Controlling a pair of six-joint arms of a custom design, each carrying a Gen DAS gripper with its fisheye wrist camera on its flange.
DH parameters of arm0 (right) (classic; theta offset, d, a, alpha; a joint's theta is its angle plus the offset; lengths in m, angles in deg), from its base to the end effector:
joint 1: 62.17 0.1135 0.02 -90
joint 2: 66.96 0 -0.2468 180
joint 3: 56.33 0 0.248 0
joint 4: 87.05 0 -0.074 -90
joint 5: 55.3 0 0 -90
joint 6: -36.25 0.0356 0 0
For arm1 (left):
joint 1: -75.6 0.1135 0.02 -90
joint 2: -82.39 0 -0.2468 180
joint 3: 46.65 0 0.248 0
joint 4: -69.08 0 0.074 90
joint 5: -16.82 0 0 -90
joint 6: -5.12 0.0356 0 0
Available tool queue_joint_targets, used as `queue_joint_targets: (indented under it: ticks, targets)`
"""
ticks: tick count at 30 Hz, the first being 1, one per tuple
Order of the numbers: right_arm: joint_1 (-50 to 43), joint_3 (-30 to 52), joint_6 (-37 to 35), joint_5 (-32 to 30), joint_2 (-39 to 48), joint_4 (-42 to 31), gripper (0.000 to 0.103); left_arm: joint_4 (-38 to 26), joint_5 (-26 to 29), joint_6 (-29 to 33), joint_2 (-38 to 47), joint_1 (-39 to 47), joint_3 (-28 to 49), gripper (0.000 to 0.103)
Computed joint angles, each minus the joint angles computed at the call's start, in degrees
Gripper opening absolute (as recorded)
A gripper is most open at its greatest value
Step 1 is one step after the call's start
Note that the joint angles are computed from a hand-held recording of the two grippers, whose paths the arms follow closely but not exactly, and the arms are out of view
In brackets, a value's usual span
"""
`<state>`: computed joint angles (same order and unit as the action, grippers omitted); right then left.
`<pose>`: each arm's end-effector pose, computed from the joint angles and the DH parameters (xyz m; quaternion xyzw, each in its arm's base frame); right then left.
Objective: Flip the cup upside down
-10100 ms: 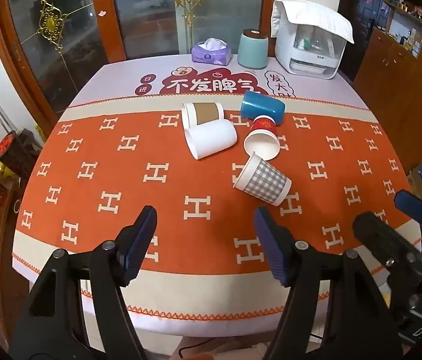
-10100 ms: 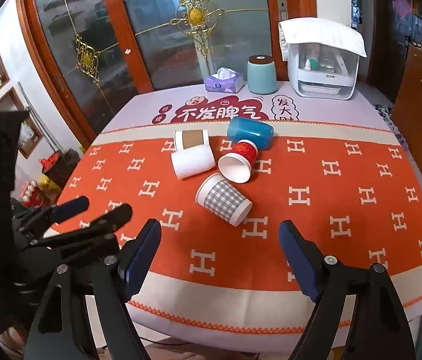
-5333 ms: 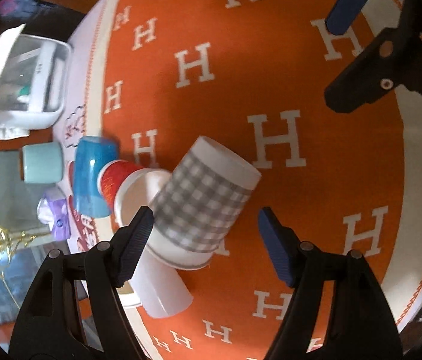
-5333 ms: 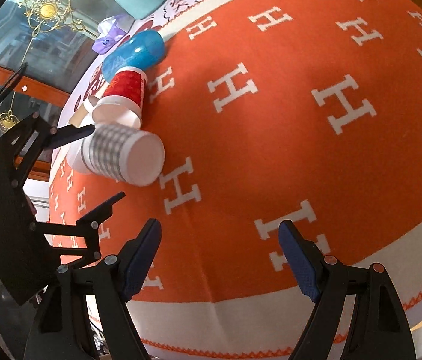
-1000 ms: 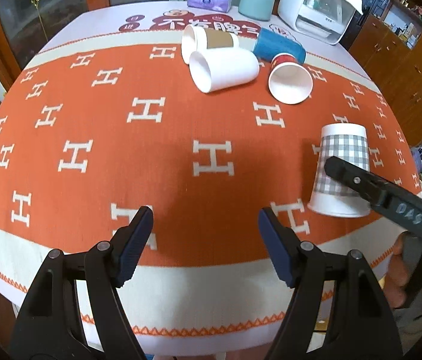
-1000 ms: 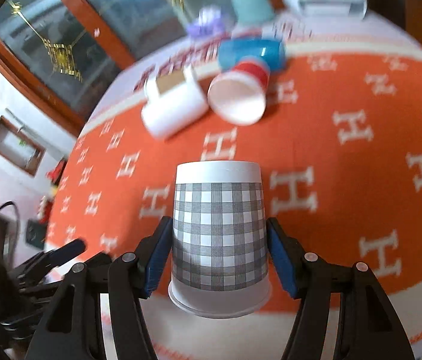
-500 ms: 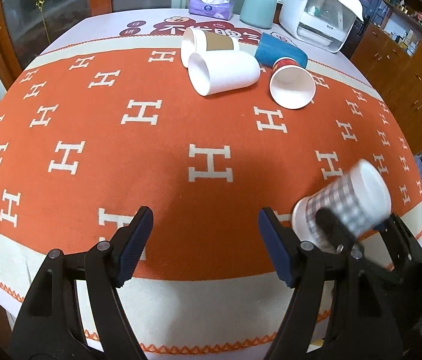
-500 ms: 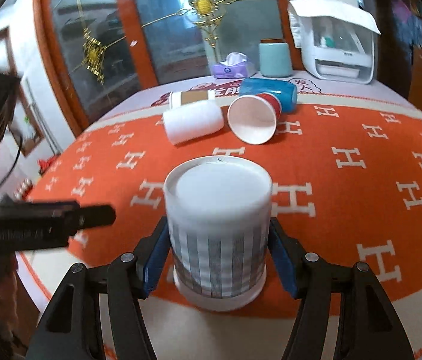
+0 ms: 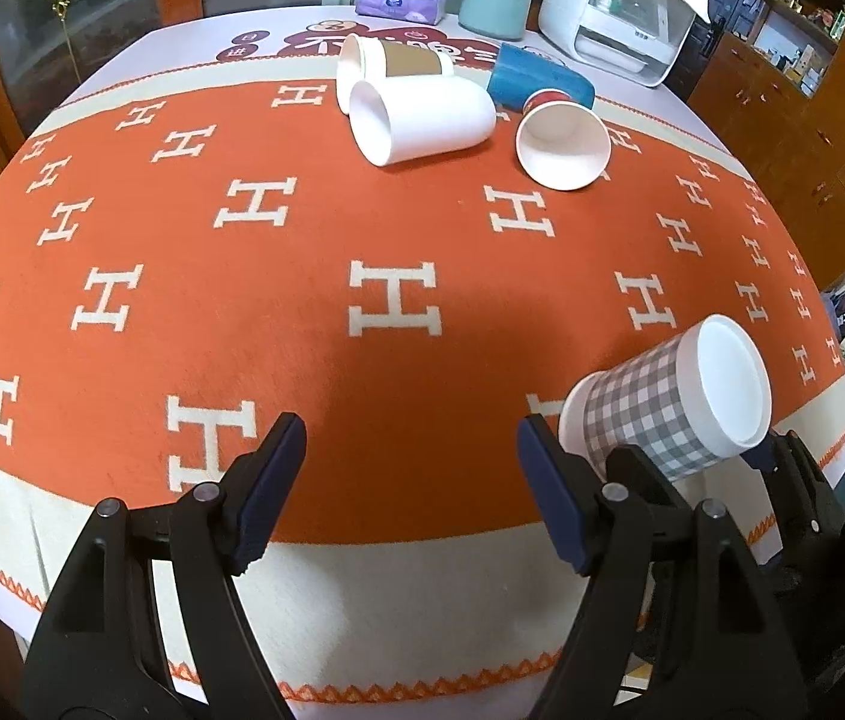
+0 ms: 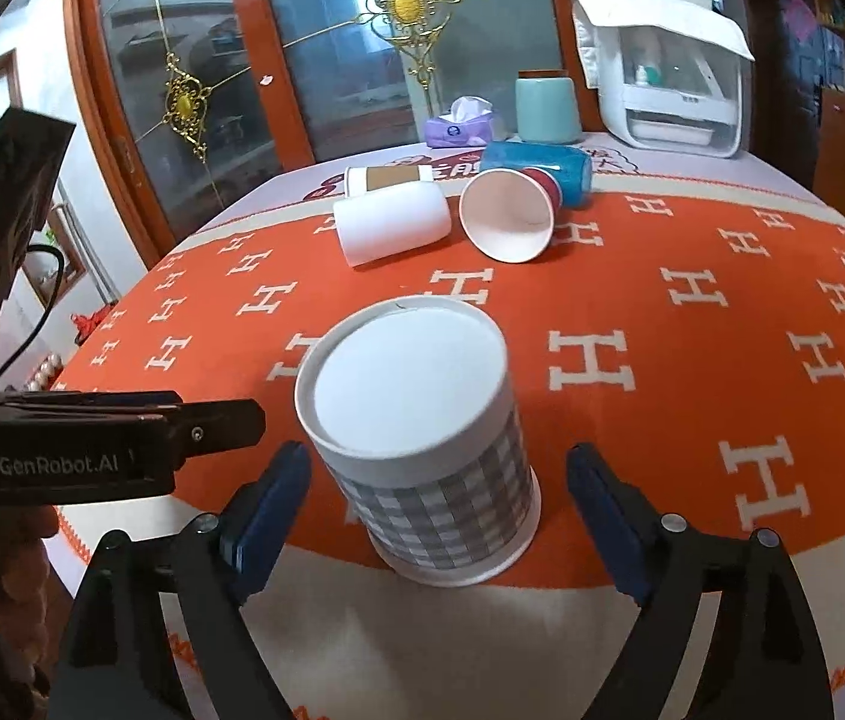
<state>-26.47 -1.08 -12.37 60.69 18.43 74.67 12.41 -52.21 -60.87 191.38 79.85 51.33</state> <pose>0.2405 0.1536 0.1557 0.1249 0.9059 0.0511 0.4015 0.3844 0.0158 0.2003 0.2002 0.9444 -0.1267 0.2281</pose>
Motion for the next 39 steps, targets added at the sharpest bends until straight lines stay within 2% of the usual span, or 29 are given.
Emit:
queue_joint_targets:
  ticks: [9, 20, 28, 33, 39]
  targets:
    - [2.9, -0.3, 6.4, 2.9, -10.1, -9.8, 0.088, -2.5, -0.4, 1.6, -3.5, -0.4, -0.3, 0.072]
    - [5.8, 9.6, 11.4, 6.8, -16.1, -27.2, 0.088, -9.1, -0.9, 2.9, -9.0, 0.6, 1.9, 0.072]
    - [5.4, 25.6, 13.4, 8.5, -15.8, -43.4, 0.088, -10.7, 0.4, 0.7, -13.1, 0.2, 6.8, 0.072]
    - [3.9, 38.5, 12.3, 8.1, -13.2, -53.4, 0.088, -10.8, -1.5, -0.6, -15.7, -1.7, 9.4, 0.072]
    - [1.7, 48.5, 9.9, 6.3, -9.9, -60.3, 0.088, -11.5, -3.3, -2.8, -17.2, -3.7, 14.1, 0.073]
